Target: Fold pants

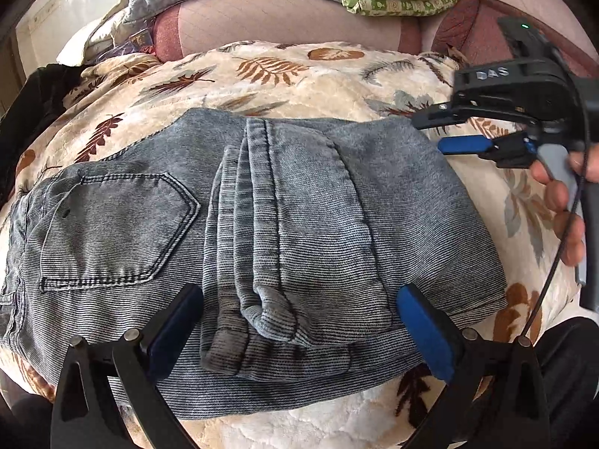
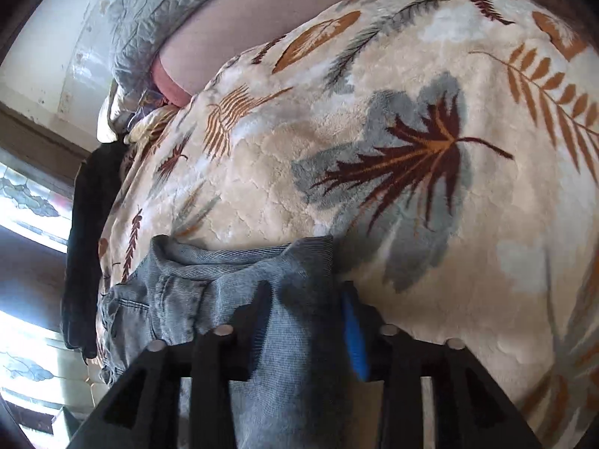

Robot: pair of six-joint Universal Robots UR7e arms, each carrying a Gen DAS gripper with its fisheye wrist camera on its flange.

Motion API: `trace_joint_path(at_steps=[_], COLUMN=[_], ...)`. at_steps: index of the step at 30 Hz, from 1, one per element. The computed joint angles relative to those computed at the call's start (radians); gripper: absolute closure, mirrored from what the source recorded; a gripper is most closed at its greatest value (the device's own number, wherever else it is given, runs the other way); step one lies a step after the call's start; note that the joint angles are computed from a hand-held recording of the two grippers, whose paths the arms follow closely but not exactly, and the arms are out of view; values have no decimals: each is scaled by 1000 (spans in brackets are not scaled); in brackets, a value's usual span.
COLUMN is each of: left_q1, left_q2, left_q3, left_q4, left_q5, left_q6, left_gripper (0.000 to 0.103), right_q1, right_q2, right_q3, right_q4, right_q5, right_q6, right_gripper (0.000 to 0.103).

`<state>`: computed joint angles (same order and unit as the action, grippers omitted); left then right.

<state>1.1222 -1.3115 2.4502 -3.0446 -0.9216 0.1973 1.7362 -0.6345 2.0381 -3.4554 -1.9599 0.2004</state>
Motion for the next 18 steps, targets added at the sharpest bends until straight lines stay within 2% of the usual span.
trace_joint_path(at_steps=[1, 5, 6, 7, 9, 10, 11, 13, 15, 16, 17, 18], left_q1=[-1, 1, 9, 21, 46, 49, 45, 32, 31, 32, 32, 36], left_q2=[-16, -34, -32, -27, 2, 11, 12, -12, -48, -59, -58, -46], left_q3=[5, 6, -4, -19, -49, -47, -35, -28, -13, -4, 2, -4], left_q4=[-14, -61, -39, -7, 61, 44, 11, 28, 5, -16, -24, 1], left_q5=[-6, 6, 9, 9, 26, 29, 31, 38, 7, -6, 2, 20], left_q6=[-3, 4, -5, -17, -33, -8, 18, 3, -3, 5, 9, 11], left_gripper=[0, 0, 0, 0, 0, 0, 0, 0, 0, 0, 0, 0], right_q1=[10, -43, -51, -57, -72, -86, -106, -88, -41, -33, -30, -24], right_q2=[-18, -45, -23, -7, 39, 55, 58, 35, 17, 20, 30, 45], right_q3=[37, 174, 181, 185, 182, 197, 222, 244, 254, 264, 267, 259], right_q4=[-42, -171, -191, -185, -143, -186, -242, -259, -284, -309, -313, -280], right_q5=[28, 355, 402, 407, 333, 339, 384, 378, 338, 348, 345, 304], right_q6=[-7, 52, 75, 88, 116, 131, 137, 166, 140, 128, 122, 114], right_gripper=[54, 54, 52, 51, 53, 57, 60, 58, 48, 45, 36, 33])
